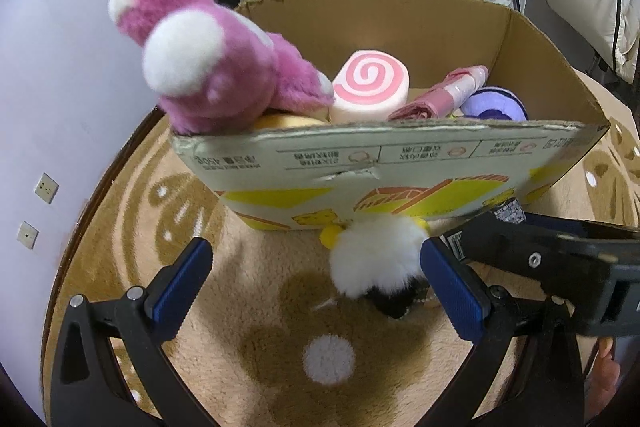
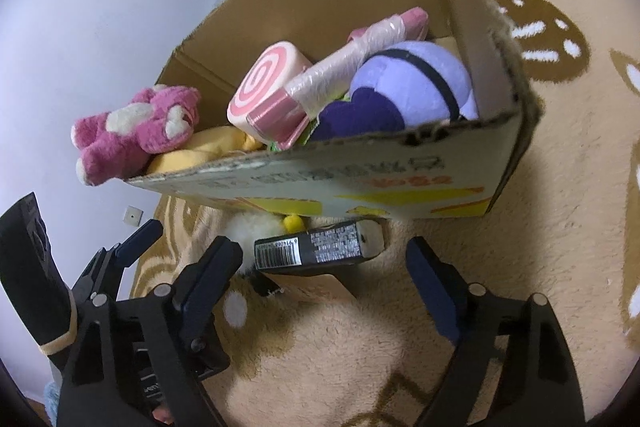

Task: Organize soft objects

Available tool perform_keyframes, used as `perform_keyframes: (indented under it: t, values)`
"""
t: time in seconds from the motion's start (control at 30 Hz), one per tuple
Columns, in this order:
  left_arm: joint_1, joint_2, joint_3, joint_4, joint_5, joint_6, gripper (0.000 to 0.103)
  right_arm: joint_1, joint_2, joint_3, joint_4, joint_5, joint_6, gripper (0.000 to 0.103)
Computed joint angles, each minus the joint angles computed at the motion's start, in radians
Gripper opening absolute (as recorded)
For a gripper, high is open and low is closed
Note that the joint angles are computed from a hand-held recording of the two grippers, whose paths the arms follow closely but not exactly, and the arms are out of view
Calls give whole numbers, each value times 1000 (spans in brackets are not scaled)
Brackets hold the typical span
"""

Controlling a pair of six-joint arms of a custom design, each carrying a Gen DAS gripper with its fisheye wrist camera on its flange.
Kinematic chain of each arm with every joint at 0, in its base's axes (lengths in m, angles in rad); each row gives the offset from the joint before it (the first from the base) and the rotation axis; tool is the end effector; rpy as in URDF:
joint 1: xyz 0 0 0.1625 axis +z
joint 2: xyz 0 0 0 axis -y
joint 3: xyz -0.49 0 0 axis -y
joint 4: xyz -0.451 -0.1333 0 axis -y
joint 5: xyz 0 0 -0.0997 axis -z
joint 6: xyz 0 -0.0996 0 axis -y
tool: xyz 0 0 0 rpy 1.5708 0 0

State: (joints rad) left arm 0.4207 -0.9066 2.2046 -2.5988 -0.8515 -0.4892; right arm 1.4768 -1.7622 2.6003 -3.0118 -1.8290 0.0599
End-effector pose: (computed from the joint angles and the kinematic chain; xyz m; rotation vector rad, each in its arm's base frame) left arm -0.3749 -0.3856 0.0152 0.9043 2.2543 -0.4418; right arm 0.0750 -0.3538 0.2855 -0.3226 -2.7379 0.8503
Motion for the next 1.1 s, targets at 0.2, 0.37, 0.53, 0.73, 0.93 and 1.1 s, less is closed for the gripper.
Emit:
perform_keyframes:
  t: [0.2,0.37,0.53,0.73,0.93,1.1]
  values:
    - [14,12,-2,-5,-3,6,103,11,37,-10,-3,-13,0,91]
    - [18,29,-12,5,0,15,103,12,55,-15,1,-30,11,90]
    - [21,46,-24,-1,5,23,103,20,67,-13,-16,-53,5,86]
    - [29,59,-32,-4,12,23,103,53,105,-14,-56,-89,7,85]
    - [37,67,-33,-15,17,33,103,36,116,-6,-78,-60,18,85]
    - [35,87,-32,-43,37,56,103,28,127,1,-117,-61,8,85]
